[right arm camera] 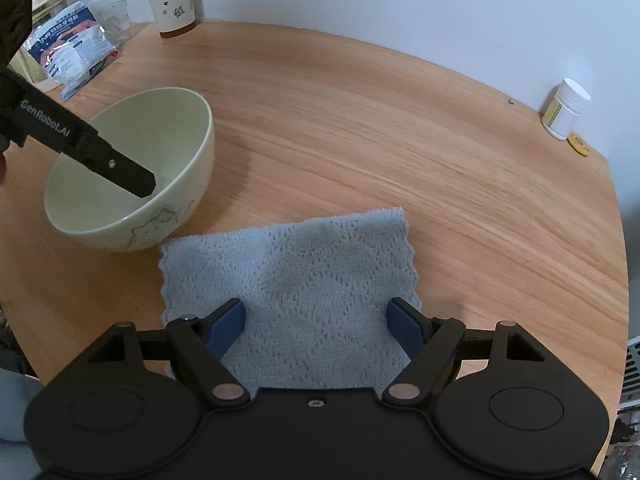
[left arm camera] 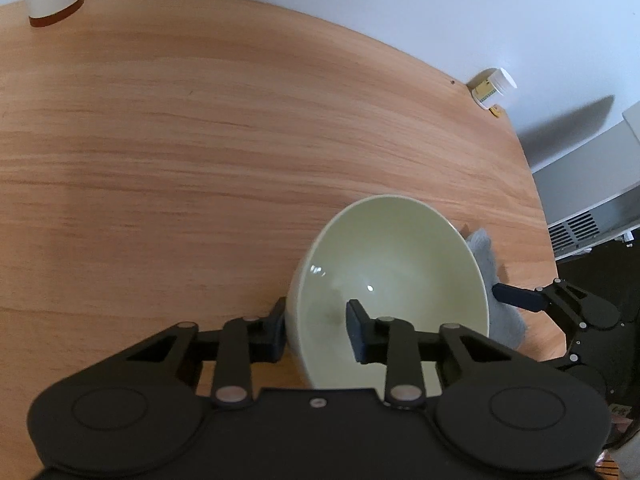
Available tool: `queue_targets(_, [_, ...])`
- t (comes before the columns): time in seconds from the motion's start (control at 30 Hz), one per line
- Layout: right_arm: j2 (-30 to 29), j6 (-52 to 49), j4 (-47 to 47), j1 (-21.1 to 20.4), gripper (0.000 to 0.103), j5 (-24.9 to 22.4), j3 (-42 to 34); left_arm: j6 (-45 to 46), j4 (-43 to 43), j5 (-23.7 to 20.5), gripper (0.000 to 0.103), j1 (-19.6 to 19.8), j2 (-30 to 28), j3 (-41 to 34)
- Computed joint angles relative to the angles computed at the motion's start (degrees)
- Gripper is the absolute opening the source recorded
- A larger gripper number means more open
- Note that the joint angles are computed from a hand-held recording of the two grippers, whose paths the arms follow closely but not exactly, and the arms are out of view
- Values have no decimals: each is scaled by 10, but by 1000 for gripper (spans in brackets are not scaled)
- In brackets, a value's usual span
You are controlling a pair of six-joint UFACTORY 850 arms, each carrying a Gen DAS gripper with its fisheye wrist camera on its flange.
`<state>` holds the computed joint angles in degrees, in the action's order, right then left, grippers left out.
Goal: Clean bowl
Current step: 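Pinch the grey cloth with the right gripper while the left gripper grasps the bowl rim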
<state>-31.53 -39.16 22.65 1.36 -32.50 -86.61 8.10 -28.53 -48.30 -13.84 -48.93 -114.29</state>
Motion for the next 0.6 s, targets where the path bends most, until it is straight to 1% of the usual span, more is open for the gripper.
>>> queue_targets(0.03, [-2,0,-2,0,80,-6,-4,4,3,-3,17,-1,-2,-3])
queue_targets(0.1, [-3,-11,1,0,74,-14,-8,40,-8,-9,17,-1,-4,-5])
queue_targets(0.23, [0,-36,13,0,64,-22,-7,42,-10,-23,17,1,-10,-17])
queue_targets(0.27, [0,-38,15,0,59,-25,-8,42,-13,-27,16,2,-12,-19])
queue_targets(0.3, [0,-39,16,0,51,-28,-9,43,-17,-30,16,3,-13,-20])
queue_targets(0.33, [0,-39,17,-1,45,-31,-11,38,-21,-32,15,5,-13,-21])
queue_targets(0.4, [-1,-36,16,-2,23,-37,-14,28,-32,-35,13,8,-13,-19])
queue_targets(0.6, [-2,-13,7,-4,14,-49,-19,19,-63,-46,11,18,-8,-5])
